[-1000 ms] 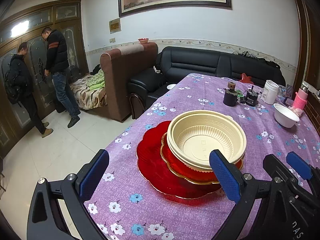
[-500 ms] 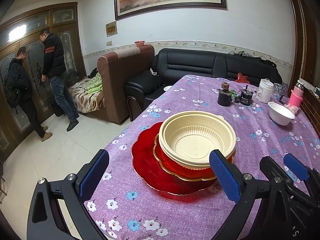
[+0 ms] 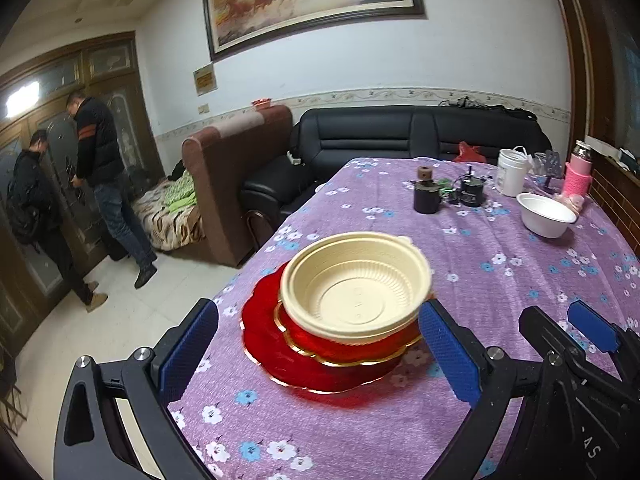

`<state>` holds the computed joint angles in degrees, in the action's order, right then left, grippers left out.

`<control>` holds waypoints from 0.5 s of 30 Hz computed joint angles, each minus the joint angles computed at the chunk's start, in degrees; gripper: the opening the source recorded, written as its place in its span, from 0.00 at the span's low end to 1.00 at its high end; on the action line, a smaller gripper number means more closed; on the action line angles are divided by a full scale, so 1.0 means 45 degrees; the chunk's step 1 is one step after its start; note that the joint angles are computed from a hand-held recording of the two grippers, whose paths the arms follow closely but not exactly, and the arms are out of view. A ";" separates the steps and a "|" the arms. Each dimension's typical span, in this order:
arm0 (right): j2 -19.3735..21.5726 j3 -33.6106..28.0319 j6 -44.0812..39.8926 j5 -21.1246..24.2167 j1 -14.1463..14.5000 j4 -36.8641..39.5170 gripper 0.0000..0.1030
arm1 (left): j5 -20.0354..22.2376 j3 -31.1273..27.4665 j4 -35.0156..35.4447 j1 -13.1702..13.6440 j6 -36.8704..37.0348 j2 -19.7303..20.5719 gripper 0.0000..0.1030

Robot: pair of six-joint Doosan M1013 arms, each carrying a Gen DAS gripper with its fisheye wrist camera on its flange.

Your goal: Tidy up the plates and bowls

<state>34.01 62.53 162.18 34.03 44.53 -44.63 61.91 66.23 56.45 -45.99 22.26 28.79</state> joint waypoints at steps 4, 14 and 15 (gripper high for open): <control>-0.0270 0.0449 0.0716 -0.0046 -0.0114 -0.0450 0.70 | -0.0094 -0.0411 0.0026 -0.0120 0.0457 0.0232 0.97; -0.0806 0.1324 0.1880 0.0027 -0.0490 -0.0792 0.70 | -0.0213 -0.1535 -0.0255 -0.0368 0.1847 0.0973 0.97; -0.0835 0.1364 0.1932 0.0049 -0.0521 -0.0799 0.70 | -0.0218 -0.1670 -0.0332 -0.0382 0.2026 0.1061 0.97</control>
<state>30.26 68.66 170.87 34.25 42.19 -48.23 60.93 58.71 54.95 -47.71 31.37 33.57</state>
